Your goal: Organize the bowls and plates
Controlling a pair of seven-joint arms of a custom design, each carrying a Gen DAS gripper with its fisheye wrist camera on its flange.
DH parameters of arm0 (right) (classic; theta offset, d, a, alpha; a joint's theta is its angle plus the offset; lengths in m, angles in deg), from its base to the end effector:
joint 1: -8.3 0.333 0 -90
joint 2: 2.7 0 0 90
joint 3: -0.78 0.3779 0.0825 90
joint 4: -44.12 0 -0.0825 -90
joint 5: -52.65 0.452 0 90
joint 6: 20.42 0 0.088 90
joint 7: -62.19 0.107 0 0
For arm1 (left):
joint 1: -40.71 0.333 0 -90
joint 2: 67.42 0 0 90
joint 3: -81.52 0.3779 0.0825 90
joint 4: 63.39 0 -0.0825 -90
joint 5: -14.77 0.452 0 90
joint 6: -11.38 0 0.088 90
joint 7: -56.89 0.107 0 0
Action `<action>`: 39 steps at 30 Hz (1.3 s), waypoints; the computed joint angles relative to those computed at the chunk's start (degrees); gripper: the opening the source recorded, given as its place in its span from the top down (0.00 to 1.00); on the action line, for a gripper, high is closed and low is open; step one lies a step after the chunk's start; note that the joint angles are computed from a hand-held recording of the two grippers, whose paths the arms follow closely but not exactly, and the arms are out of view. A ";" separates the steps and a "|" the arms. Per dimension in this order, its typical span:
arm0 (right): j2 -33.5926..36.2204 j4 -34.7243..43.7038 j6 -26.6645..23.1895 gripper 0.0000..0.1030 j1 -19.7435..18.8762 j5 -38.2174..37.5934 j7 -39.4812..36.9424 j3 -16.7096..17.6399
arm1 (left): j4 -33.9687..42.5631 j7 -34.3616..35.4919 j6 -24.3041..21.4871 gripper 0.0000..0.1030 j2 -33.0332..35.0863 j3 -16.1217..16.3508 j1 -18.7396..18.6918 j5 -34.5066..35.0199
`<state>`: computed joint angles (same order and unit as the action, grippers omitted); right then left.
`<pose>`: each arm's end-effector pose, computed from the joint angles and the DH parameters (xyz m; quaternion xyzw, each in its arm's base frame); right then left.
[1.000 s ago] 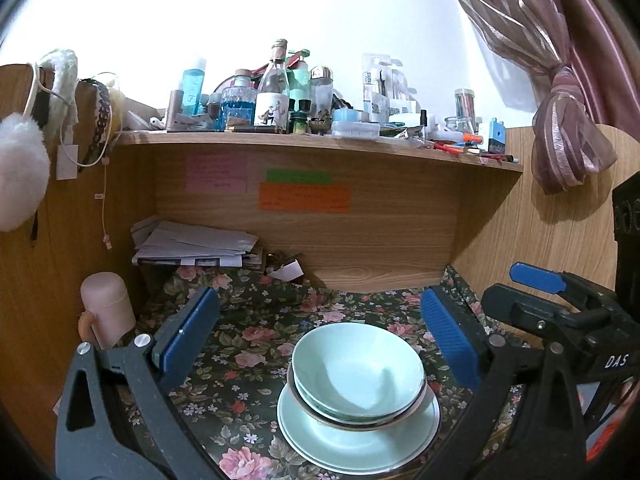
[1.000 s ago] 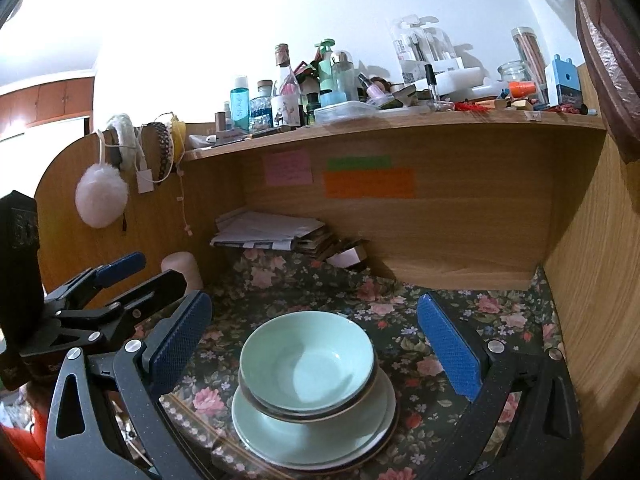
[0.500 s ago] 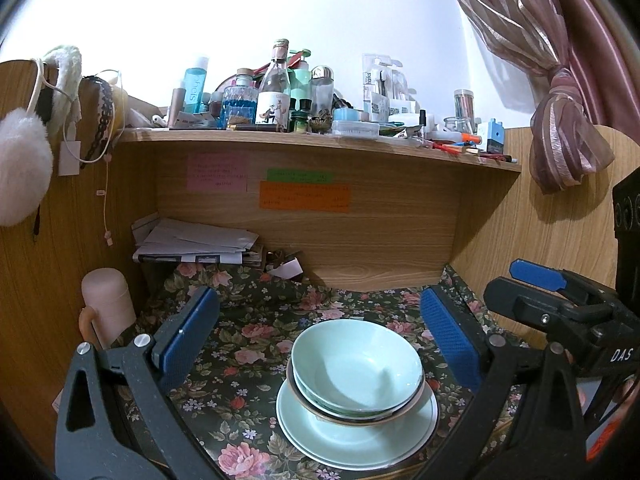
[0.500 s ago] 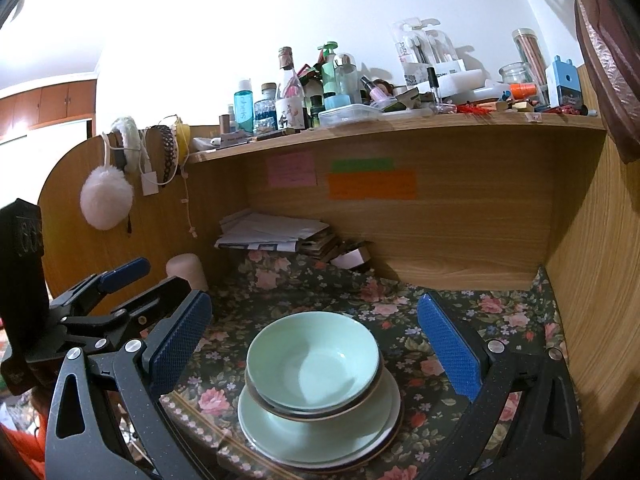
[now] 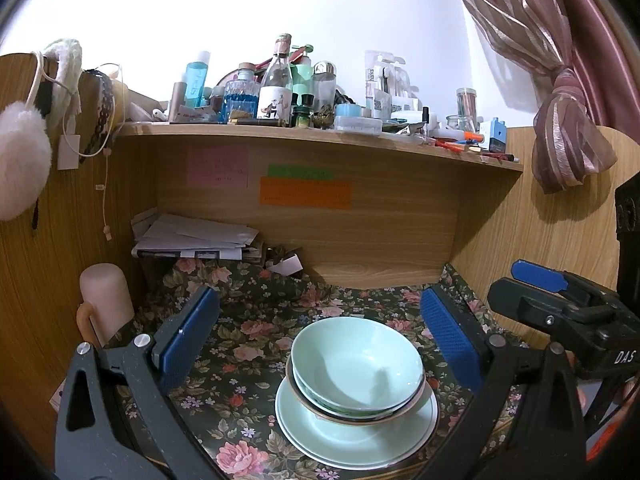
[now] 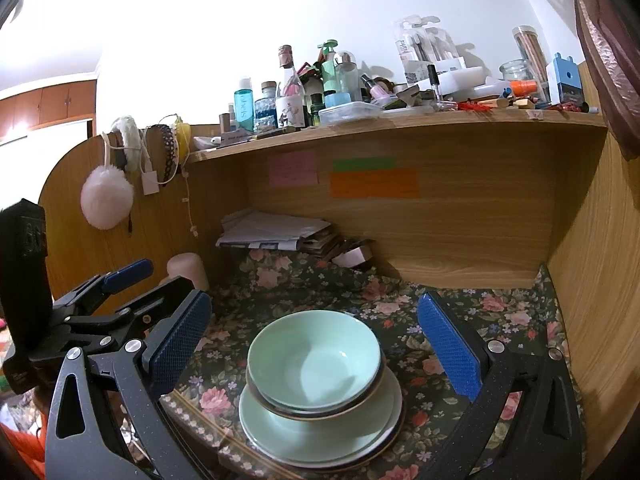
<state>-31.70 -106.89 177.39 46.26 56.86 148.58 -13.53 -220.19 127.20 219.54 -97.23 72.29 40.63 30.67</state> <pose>0.4183 0.1554 0.5840 -0.6450 0.4624 -0.2899 0.5349 0.4004 -0.1106 0.5566 -0.4813 0.6000 -0.5141 0.3796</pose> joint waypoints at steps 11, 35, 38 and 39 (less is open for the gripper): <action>0.28 -0.18 0.40 0.00 -2.91 1.54 0.74 3.42 | 0.17 -0.47 -0.34 0.01 -0.05 -0.08 -0.34 0.06; 1.13 -0.04 1.27 0.00 -10.96 6.89 1.52 12.14 | 1.38 -0.73 -2.08 0.01 1.04 -1.00 -0.82 -0.64; 1.38 0.06 1.36 0.00 -11.33 7.25 1.68 12.38 | 1.90 -1.07 -2.29 0.01 1.74 -0.34 -1.34 -0.08; 1.42 0.04 1.39 0.00 -11.50 7.41 1.74 12.54 | 2.10 -1.22 -2.44 0.01 2.00 -0.21 -1.48 0.05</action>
